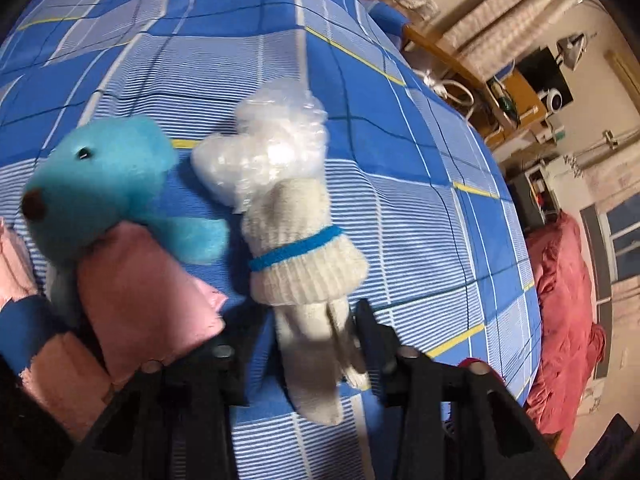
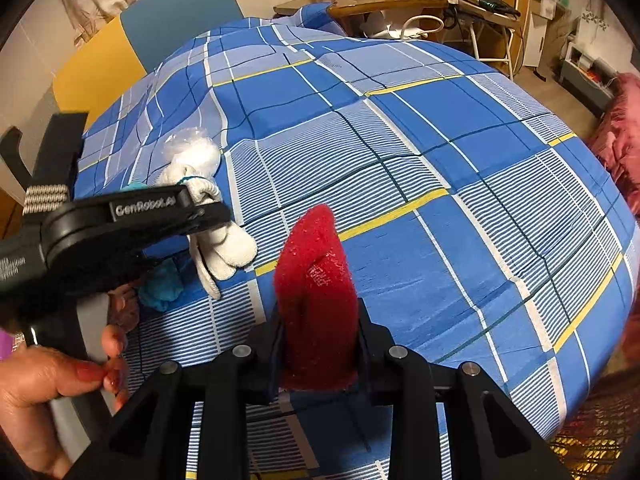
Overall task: Organize soft objects
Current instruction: 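Grasp the white knit sock puppet with the left tool while the right tool holds the red cloth, then carry the white sock puppet into the gold tray and open the left tool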
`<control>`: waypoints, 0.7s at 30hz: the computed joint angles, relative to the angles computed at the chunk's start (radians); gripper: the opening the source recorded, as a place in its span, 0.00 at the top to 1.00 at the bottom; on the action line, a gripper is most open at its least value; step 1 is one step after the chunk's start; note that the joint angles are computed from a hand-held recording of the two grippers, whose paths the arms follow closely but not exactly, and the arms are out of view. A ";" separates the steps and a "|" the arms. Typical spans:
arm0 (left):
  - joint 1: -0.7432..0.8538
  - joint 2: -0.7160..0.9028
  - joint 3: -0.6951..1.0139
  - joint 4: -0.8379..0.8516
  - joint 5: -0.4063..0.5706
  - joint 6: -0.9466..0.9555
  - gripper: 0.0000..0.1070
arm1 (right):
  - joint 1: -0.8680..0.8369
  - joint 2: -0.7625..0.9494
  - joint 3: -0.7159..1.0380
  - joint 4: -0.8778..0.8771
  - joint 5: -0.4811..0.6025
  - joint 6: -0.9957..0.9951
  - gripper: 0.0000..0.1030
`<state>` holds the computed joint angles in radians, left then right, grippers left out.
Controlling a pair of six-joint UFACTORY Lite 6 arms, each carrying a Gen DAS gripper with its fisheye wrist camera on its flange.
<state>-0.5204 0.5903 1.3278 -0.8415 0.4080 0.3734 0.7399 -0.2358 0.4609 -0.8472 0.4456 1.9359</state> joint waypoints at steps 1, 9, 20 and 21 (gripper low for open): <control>0.006 -0.007 -0.011 -0.031 -0.001 0.041 0.73 | 0.002 0.001 0.003 -0.001 0.002 0.000 0.71; -0.019 -0.269 -0.264 -0.156 -0.120 0.208 0.80 | 0.022 0.025 0.024 -0.015 0.032 0.001 0.71; -0.020 -0.862 -0.648 -0.035 -0.071 0.100 0.80 | 0.062 0.052 0.040 -0.082 0.048 0.057 0.71; -0.013 -0.917 -0.672 -0.003 -0.050 0.071 0.80 | 0.074 0.060 0.047 -0.089 0.058 0.060 0.71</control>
<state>-0.5335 -0.3265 0.6558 -0.8440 0.3580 0.4449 0.8141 -0.1758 0.5081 -0.9367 0.5038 1.9961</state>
